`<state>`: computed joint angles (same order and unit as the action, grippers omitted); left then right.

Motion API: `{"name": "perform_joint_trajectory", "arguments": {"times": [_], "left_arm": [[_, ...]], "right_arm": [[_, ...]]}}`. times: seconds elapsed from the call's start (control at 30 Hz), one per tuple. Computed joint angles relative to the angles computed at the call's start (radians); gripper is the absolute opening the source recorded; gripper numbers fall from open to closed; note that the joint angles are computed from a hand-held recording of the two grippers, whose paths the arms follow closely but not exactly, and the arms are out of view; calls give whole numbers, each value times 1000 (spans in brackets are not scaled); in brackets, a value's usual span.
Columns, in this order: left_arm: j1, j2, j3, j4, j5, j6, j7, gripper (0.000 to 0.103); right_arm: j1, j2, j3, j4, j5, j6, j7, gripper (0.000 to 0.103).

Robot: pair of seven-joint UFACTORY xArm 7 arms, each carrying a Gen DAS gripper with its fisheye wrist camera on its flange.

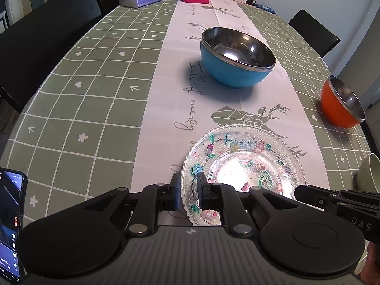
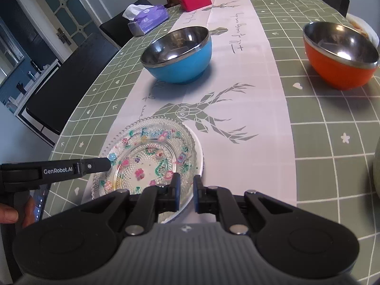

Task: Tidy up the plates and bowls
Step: 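Carry the glass plate with the left tool onto the Fruity plate, then open the left tool and lift it off the plate stack, then move the left tool to the blue bowl rim and close it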

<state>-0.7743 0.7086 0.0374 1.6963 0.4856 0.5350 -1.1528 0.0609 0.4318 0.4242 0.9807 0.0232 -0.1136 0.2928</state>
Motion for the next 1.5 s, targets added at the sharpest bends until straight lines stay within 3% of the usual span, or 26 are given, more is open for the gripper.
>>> {"name": "perform_joint_trajectory", "arguments": {"times": [0.2, 0.43, 0.5, 0.53, 0.6, 0.77, 0.93, 1.13, 1.27, 1.37, 1.5], "left_arm": [[-9, 5, 9, 8, 18, 7, 2, 15], [-17, 8, 18, 10, 37, 6, -12, 17], [-26, 1, 30, 0, 51, -1, -35, 26], [-35, -5, 42, -8, 67, -11, -57, 28], [-46, -17, 65, -26, 99, -41, -106, 38], [-80, -25, 111, -39, 210, -92, -199, 40], [-90, -20, 136, -54, 284, -250, -245, 43], [-73, 23, 96, -3, 204, -266, -141, 44], [-88, 52, 129, 41, 169, -256, -112, 44], [-96, 69, 161, 69, 172, -264, -93, 44], [-88, 84, 190, 94, 160, -282, -99, 44]], "right_arm": [[71, -12, -72, 5, -2, 13, -6, 9], [43, -17, -45, -4, 9, -7, -6, 12], [49, -24, -53, -9, 7, -16, 0, 17], [47, -25, -53, -10, 5, -20, 4, 25], [47, -28, -56, -12, 3, -22, 14, 28], [20, -26, -35, -9, -1, -12, 33, 31], [8, -28, -25, -10, -3, -7, 36, 42], [0, -26, -15, -6, -5, -3, 26, 46], [2, -19, -24, 16, -5, -18, 27, 45], [50, -13, -83, 51, -7, -27, 32, 46], [106, 0, -157, 102, -10, -43, 34, 57]]}}
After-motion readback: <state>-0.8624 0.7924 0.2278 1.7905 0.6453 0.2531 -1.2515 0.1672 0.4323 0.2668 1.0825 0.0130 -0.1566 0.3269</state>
